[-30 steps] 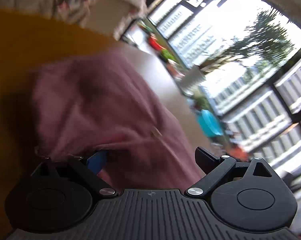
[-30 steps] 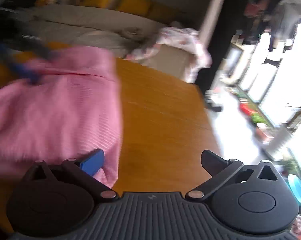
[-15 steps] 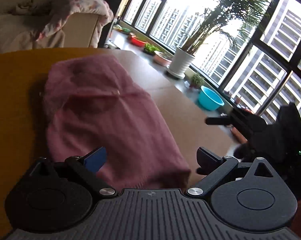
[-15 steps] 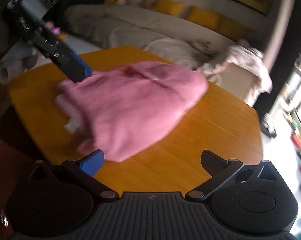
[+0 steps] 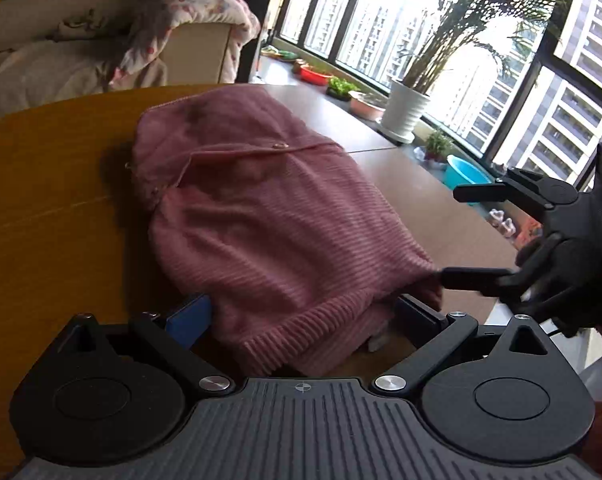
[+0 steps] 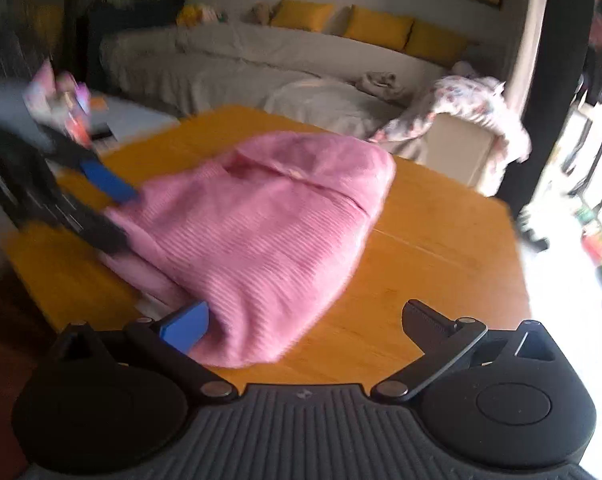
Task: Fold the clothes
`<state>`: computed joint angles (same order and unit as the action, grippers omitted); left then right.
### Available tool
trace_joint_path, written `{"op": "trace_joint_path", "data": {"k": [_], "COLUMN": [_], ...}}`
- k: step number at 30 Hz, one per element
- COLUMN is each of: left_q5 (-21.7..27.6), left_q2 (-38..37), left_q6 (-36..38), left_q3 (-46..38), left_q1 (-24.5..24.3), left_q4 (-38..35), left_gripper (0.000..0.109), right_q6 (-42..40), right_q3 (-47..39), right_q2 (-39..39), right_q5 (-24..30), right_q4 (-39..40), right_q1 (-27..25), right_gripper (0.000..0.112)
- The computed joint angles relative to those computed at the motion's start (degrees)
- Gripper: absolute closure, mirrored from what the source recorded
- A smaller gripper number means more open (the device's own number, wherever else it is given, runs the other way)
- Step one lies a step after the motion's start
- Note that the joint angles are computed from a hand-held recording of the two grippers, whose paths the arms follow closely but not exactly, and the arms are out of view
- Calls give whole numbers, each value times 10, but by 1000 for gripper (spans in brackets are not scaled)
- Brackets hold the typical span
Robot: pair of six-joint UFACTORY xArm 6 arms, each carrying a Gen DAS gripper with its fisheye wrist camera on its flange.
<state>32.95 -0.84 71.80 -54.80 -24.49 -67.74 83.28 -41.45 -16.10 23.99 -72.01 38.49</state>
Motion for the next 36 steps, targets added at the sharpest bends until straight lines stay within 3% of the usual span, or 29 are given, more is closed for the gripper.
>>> {"op": "trace_joint_path", "data": {"k": [3, 6, 8, 11, 13, 19, 22, 27, 31, 33, 36], "left_q5": [-3, -6, -7, -4, 8, 112, 133, 123, 118, 121, 123], "left_q2": [0, 3, 2, 0, 0, 60, 142, 230, 216, 208, 193], "left_q6": [2, -5, -8, -5, 6, 99, 49, -56, -18, -24, -27], "left_q3": [-2, -6, -6, -8, -14, -103, -190, -273, -243, -233, -219], "left_q1": [-3, -3, -2, 0, 3, 27, 31, 30, 31, 34, 39], "left_q4": [-1, 3, 7, 7, 0, -120, -155, -91, -74, -63, -54], "left_gripper": [7, 7, 7, 7, 7, 6, 6, 6, 6, 6, 6], "right_q6": [124, 189, 162, 57, 78, 143, 151, 136, 202, 219, 181], "right_q3": [-1, -21, -41, -79, -73, -44, -38, -15, -31, -70, -149], "right_q2": [-8, 18, 52, 114, 118, 101, 97, 66, 60, 87, 152], "right_q5": [-53, -10, 27, 94, 105, 69, 62, -37, -104, -113, -73], "right_q4": [-74, -91, -51, 43, 10, -29, -34, 6, -16, -26, -33], "right_q1": [-33, -35, -32, -19, -12, -27, -29, -88, -141, -156, -149], "right_gripper": [9, 9, 9, 9, 9, 9, 9, 9, 9, 9, 9]}}
